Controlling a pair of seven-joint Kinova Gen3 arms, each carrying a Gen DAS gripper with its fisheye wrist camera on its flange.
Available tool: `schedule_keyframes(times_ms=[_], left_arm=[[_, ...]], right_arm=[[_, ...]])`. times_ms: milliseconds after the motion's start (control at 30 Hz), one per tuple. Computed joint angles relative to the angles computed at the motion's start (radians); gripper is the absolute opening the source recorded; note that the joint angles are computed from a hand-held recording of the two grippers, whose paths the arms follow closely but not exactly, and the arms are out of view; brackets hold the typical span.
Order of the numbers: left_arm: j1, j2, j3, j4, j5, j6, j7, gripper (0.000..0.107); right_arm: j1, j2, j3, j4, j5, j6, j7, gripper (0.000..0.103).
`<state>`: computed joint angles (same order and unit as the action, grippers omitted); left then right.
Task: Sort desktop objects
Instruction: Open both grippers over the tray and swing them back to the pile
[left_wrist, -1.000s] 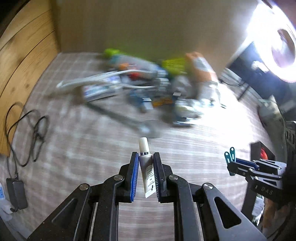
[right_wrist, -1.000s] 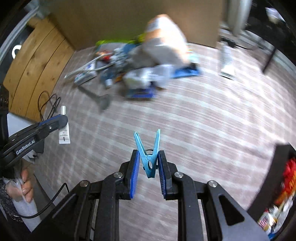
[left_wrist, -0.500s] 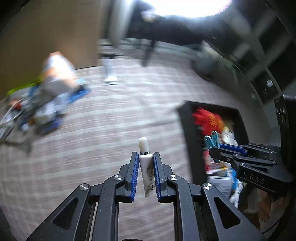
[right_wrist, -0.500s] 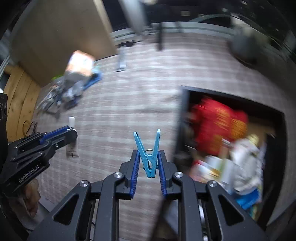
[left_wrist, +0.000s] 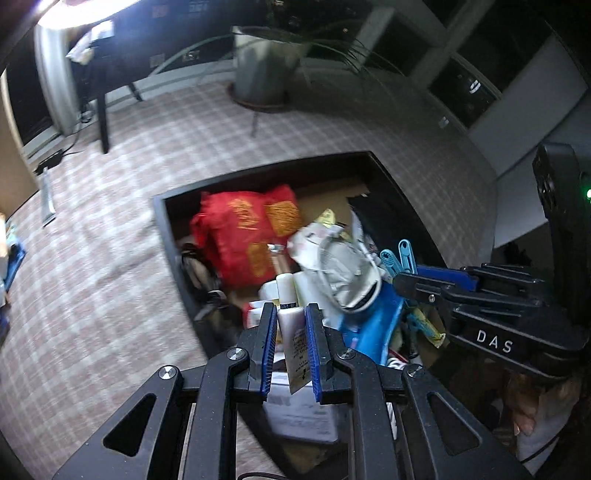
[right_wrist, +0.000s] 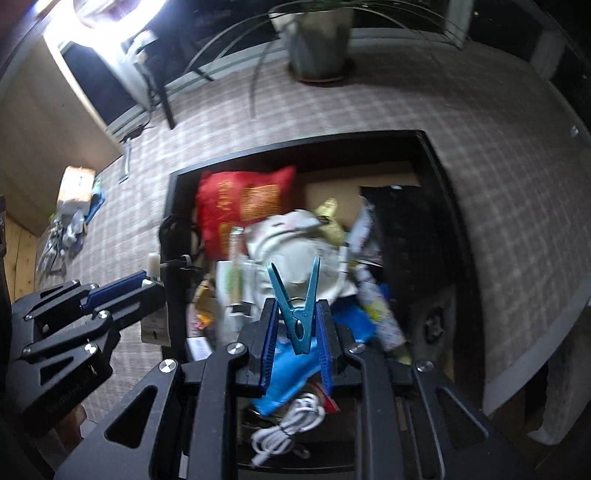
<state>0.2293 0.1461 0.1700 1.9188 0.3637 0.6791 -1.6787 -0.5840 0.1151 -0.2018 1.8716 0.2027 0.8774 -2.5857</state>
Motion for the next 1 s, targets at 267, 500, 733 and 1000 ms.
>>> schedule_keyframes(times_ms=[267,500,733,1000], left_arm=[[0.042,0.018,0.004,-0.036,-0.063,0.03,0.064,0.035],[0.02,-0.017,-0.008,-0.011,-0.074,0.018,0.06,0.042],[-0.053,-0.066,-0.049,0.025,-0.045,0.029,-0.001,0.042],[-0.175,-0.112,-0.129,0.059,-0.028,0.061,-0.095,0.042]], right_arm=[[0.031,-0.013,0.002,0.024,-0.028,-0.019,0.031,0.025],[0.011,0.021,0.002,-0.022,-0.015,-0.015,0.034,0.028],[-0.015,0.093,0.007,-0.127,-0.033,-0.004,0.089,0.028],[-0.098,0.246,0.02,-0.376,-0.035,0.061,0.179,0.028]])
